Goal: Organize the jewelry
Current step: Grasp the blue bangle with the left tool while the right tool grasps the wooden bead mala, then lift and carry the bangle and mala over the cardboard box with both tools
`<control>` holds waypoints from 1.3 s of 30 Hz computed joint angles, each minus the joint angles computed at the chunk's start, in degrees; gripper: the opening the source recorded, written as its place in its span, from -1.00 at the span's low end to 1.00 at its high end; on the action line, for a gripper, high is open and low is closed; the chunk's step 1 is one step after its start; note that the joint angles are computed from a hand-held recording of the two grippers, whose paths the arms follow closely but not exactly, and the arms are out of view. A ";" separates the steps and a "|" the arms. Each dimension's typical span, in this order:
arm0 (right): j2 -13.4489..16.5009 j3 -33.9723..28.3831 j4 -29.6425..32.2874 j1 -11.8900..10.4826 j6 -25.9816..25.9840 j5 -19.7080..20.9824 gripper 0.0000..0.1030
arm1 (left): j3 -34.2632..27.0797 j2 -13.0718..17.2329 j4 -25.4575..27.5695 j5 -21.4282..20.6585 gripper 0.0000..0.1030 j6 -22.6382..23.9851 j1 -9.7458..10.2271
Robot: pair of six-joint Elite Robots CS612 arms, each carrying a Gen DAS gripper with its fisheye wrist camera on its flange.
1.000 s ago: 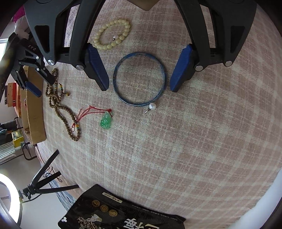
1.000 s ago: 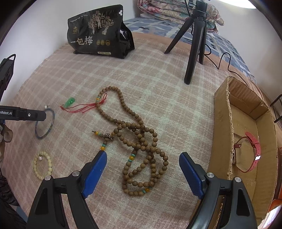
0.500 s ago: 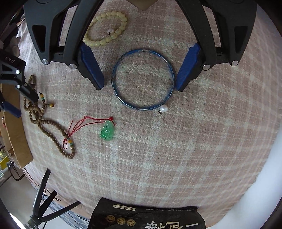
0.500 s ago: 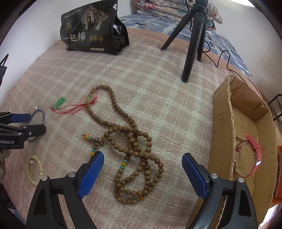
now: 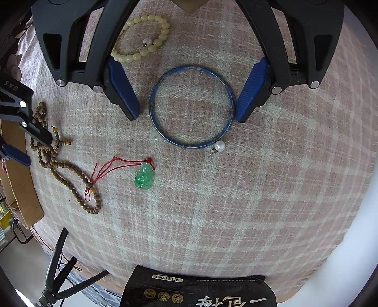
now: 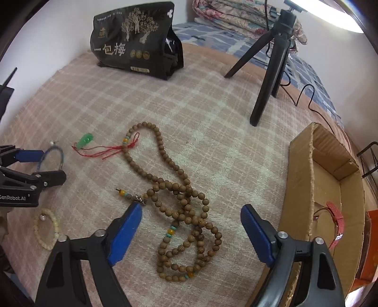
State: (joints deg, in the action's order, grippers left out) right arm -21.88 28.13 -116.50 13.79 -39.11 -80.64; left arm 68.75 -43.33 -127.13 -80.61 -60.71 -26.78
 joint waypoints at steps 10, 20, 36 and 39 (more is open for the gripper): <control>3.07 -4.83 3.84 0.24 0.66 -0.21 0.57 | -0.12 0.08 0.14 0.16 0.64 0.54 -0.03; 1.47 -2.34 4.48 -0.03 -0.26 3.30 -0.71 | -0.12 -0.08 0.64 0.77 0.44 1.18 -0.20; -2.72 2.44 -1.40 -1.75 7.14 11.78 -0.80 | 4.40 -3.66 -5.22 1.84 0.43 -1.33 -0.65; -3.91 3.77 -3.16 -2.23 8.61 13.96 -0.80 | 5.12 -4.40 -6.54 3.10 0.43 -1.38 -1.07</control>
